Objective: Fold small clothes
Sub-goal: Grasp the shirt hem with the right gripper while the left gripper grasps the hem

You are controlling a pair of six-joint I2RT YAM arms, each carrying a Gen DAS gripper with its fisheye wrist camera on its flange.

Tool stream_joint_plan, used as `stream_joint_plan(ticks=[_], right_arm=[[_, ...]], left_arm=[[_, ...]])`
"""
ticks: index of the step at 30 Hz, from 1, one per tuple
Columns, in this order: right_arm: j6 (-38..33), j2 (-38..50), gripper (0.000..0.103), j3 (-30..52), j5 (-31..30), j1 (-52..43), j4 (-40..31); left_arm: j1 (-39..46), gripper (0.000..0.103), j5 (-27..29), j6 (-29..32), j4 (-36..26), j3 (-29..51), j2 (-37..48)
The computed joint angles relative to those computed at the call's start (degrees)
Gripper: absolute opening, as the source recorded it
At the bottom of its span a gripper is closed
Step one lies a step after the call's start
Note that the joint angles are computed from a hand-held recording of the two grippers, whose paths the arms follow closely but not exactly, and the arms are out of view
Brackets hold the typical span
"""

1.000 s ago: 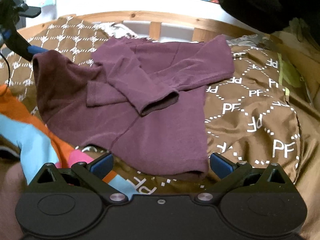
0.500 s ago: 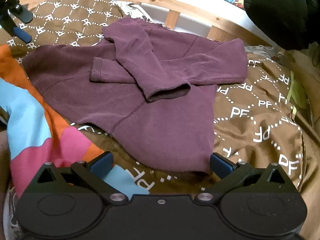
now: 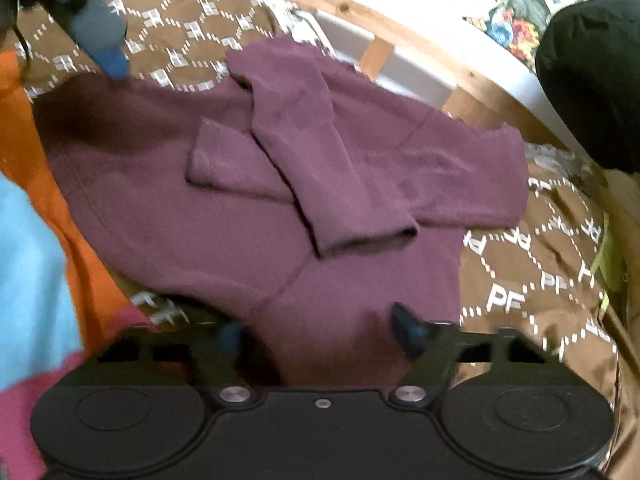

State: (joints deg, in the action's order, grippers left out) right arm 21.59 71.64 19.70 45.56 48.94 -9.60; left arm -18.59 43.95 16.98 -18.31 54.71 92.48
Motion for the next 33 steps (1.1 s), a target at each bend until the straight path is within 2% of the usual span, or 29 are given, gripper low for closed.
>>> stream_joint_plan(ticks=[2, 4, 7, 9, 13, 17, 20, 24, 25, 31, 33], right_arm=[[-2.9, -4.4, 0.027, 0.2, -3.4, -1.7, -1.0], [-5.1, -8.0, 0.016, 1.3, -8.8, -5.2, -2.5], [-6.9, -11.1, 0.015, 4.8, -19.1, -13.2, -5.4], [-6.8, -10.8, 0.015, 8.0, -25.9, -19.1, -7.3], [-4.4, -8.4, 0.013, 11.6, -32.9, -25.5, -7.8], [-0.9, -6.1, 0.012, 12.7, -39.2, -30.8, -5.5], [0.5, -5.9, 0.012, 12.5, -41.1, -32.7, -4.7], [0.6, -6.3, 0.012, 12.3, -41.1, -33.1, -4.8], [0.4, -6.6, 0.012, 12.1, -40.6, -32.8, -5.0], [-1.5, -7.8, 0.016, 10.3, -31.5, -26.9, -4.8], [-1.7, -7.9, 0.018, 9.6, -28.5, -25.0, -4.6]], left_arm=[[-0.8, 0.102, -0.2, 2.5, 1.1, -2.0, -1.4], [-1.7, 0.102, -0.3, 4.1, 1.7, -3.4, -2.3], [-3.7, 0.102, -3.4, 4.8, 2.4, -4.6, -2.7], [-5.9, 0.102, -7.4, 5.5, 2.3, -4.4, -1.9], [-8.9, 0.099, -15.6, 4.4, 4.6, -5.0, -0.8], [-10.4, 0.089, -24.1, 3.0, 7.8, -5.3, 0.1], [-9.4, 0.076, -27.1, 1.8, 7.7, -3.8, 1.4], [-6.4, 0.059, -26.3, -0.3, 6.8, -2.0, 1.9], [-5.7, 0.058, -26.2, -0.4, 6.1, -1.3, 2.2], [-2.7, 0.052, -24.7, -1.4, 5.4, -0.4, 2.3], [-2.1, 0.045, -24.4, -2.2, 5.6, -0.5, 1.9]])
